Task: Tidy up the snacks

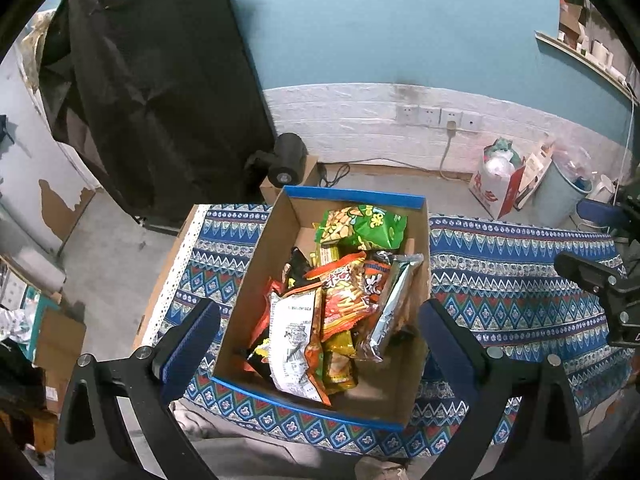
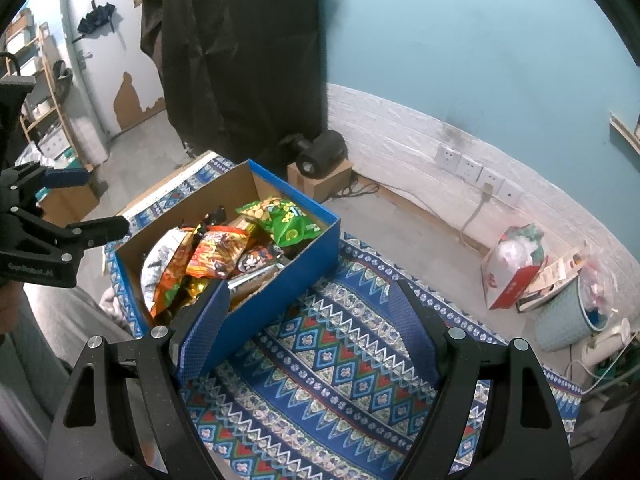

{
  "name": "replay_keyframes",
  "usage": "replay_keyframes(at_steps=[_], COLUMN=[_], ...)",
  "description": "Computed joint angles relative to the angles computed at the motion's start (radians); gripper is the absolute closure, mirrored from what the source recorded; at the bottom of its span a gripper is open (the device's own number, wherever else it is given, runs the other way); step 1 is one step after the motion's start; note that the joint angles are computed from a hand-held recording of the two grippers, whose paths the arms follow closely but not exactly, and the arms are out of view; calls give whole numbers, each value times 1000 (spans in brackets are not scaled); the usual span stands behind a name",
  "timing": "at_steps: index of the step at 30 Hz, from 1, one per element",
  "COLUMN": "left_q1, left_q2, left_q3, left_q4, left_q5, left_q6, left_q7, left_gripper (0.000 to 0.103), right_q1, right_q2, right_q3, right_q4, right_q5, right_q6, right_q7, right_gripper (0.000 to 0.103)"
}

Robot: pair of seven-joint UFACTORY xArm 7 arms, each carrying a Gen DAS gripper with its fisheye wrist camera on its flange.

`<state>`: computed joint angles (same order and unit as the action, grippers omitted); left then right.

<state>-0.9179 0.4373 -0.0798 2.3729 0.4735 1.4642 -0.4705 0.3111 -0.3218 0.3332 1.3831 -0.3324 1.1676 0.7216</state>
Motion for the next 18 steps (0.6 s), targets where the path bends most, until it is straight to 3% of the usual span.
replay_keyframes(at_steps=[18], left_q1=[0], left_q2=[-1], left_q3=[-10], left_q4=[-13], left_q5=[-11], left_q6=[-2], left_q7=[8], left_gripper=[2], right_q1=[1], right_q2=[-3], right_q3=[-1], right_q4=[-5], right_q5=[2], right_q6=[7], right_q7=[-6], right_gripper=[23])
